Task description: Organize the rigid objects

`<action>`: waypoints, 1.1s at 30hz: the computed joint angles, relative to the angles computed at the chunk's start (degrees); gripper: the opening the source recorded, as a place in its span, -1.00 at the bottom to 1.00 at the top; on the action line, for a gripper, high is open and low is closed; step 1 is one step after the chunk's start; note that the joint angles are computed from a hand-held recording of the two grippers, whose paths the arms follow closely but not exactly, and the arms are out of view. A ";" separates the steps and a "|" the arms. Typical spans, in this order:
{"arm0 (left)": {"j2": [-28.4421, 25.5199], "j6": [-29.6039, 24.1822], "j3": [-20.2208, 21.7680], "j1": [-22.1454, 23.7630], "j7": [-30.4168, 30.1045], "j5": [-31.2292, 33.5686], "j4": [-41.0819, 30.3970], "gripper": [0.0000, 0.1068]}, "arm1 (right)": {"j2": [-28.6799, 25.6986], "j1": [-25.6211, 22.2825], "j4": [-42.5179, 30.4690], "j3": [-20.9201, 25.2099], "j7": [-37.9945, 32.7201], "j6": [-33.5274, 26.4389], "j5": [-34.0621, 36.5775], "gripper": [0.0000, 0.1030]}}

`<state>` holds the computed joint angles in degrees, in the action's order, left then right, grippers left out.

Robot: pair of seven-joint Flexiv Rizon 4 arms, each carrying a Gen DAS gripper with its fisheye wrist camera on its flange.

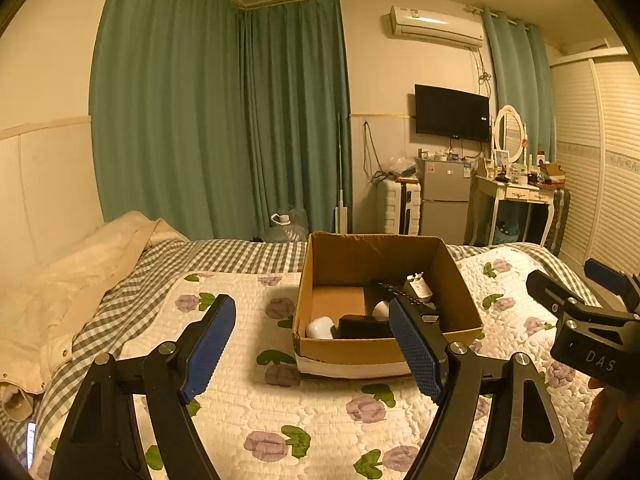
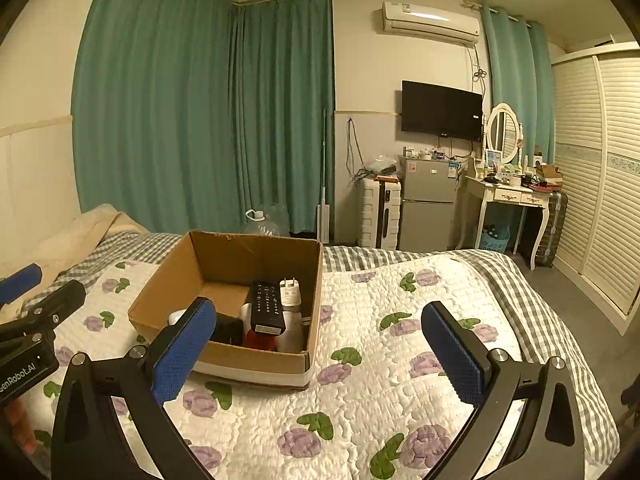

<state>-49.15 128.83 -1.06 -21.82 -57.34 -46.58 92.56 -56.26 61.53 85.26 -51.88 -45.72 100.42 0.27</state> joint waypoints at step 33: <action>-0.52 0.21 -0.17 -0.64 1.82 -2.85 -0.68 0.53 | -0.88 1.66 0.42 -2.26 -0.05 -0.93 -1.01 1.00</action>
